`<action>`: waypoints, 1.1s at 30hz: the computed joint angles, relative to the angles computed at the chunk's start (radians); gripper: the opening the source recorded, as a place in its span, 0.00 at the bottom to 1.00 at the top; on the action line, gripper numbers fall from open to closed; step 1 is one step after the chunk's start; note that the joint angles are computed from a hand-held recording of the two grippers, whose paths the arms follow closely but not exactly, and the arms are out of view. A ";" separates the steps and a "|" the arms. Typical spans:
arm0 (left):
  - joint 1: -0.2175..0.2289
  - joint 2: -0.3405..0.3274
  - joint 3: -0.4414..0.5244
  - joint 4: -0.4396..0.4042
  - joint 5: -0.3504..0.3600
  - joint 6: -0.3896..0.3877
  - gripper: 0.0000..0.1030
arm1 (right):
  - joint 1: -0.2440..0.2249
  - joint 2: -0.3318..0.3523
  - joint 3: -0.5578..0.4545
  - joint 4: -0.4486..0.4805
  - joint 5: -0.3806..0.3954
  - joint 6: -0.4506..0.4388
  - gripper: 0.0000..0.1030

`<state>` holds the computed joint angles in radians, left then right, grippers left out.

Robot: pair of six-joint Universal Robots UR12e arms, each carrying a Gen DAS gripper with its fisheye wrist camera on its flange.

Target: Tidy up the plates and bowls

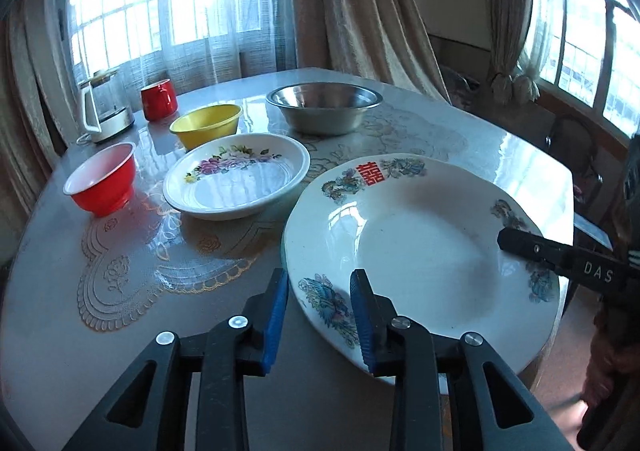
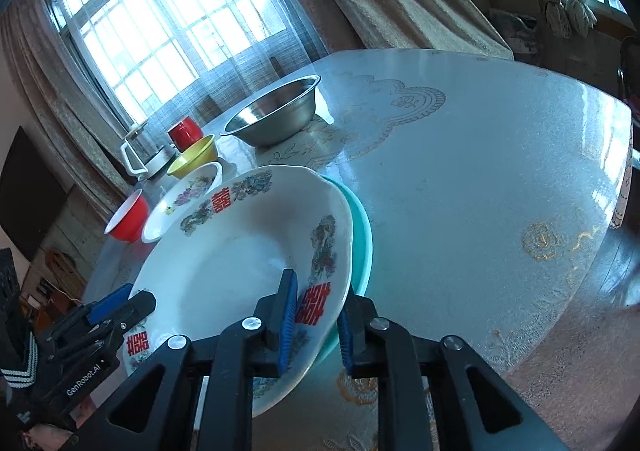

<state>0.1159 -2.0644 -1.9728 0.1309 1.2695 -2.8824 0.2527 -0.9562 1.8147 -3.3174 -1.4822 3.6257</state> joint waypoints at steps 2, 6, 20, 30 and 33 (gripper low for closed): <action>-0.004 -0.006 0.010 -0.005 0.009 0.004 0.30 | 0.002 0.001 -0.004 0.002 -0.012 -0.011 0.18; -0.014 -0.012 0.022 -0.009 0.022 0.000 0.30 | -0.001 0.008 -0.015 0.005 -0.017 -0.003 0.18; 0.017 0.002 0.011 -0.024 -0.032 -0.073 0.58 | 0.010 0.001 -0.015 0.011 -0.052 0.039 0.27; 0.053 0.019 0.000 -0.042 0.011 -0.161 0.77 | 0.037 -0.019 -0.002 0.027 -0.177 0.077 0.34; 0.061 0.019 0.000 -0.052 0.020 -0.181 0.81 | 0.041 -0.024 0.002 0.027 -0.199 0.091 0.35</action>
<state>0.1766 -2.0452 -1.9728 0.0785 1.2896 -3.0630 0.2936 -0.9802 1.8167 -3.2900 -1.6814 3.7167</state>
